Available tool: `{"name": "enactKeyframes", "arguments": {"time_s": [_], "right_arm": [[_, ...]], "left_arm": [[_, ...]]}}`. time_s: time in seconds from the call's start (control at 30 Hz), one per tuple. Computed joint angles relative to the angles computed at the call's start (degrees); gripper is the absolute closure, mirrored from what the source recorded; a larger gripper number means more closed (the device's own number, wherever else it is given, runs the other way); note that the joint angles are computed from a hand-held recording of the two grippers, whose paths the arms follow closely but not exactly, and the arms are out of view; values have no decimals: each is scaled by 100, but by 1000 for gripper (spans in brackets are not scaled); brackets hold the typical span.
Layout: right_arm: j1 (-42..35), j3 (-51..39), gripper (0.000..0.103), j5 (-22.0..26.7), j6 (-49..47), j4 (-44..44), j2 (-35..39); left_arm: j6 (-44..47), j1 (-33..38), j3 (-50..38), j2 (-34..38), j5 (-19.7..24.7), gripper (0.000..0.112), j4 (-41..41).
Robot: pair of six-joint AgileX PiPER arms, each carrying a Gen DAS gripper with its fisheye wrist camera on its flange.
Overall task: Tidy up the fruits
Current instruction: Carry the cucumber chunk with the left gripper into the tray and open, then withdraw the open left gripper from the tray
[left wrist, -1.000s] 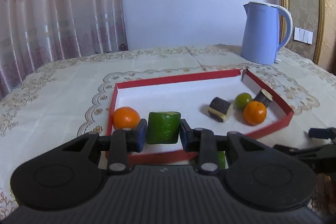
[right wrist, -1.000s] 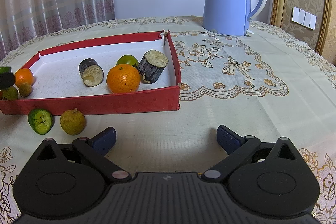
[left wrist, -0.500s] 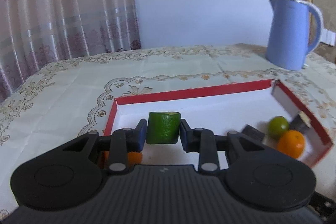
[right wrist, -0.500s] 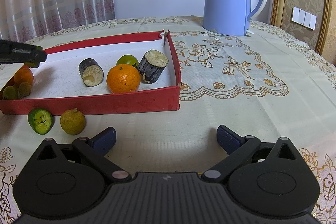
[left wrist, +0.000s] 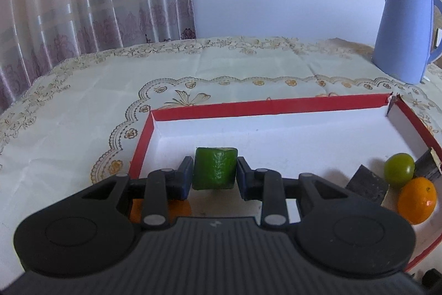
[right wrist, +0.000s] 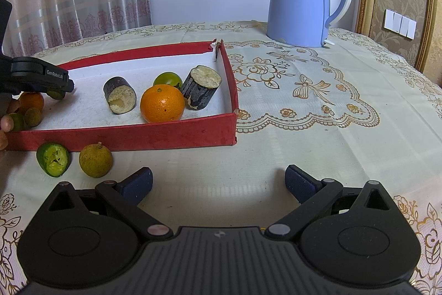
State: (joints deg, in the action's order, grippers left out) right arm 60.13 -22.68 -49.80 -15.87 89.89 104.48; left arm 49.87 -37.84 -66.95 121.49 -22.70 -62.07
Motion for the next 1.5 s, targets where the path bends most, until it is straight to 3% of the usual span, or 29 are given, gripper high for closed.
{"name": "enactKeyframes", "arguments": {"time_s": [0.33,0.4,0.53,0.6,0.67,0.77,0.8,1.0,1.23,1.33,1.4,1.5], "right_arm": [[-2,3,0,1,4,-6,0],[-4,3,0,2,7,-10,1],[-3,5,0,2,9,-11,0],[-3,5,0,2,9,-11,0],[-3,5,0,2,9,-11,0],[-3,5,0,2,9,-11,0],[-3,5,0,2,9,-11,0],[-6,6,0,4,16,-18,-2],[-9,10,0,5,23,-26,1],[-9,10,0,5,23,-26,1],[-10,11,0,5,29,-31,2],[-12,9,0,5,30,-33,5]], "left_arm": [[345,-147,-94,163,-325,80,-204],[129,-125,-31,128,-302,69,-3],[-209,-100,97,50,-224,64,374],[-378,-133,203,7,-292,56,614],[-654,-200,360,-34,-471,50,940],[-848,-385,621,-73,-1038,27,1060],[-866,-425,669,-72,-1200,24,1039],[-1207,-415,985,-249,-1619,24,982],[-2774,-492,2484,-995,-2363,12,2014],[-2911,-644,2923,-1207,-2598,9,2079],[-3051,-709,3188,-1339,-2649,9,2193],[-3072,-768,3382,-1475,-2390,9,2139]]}}
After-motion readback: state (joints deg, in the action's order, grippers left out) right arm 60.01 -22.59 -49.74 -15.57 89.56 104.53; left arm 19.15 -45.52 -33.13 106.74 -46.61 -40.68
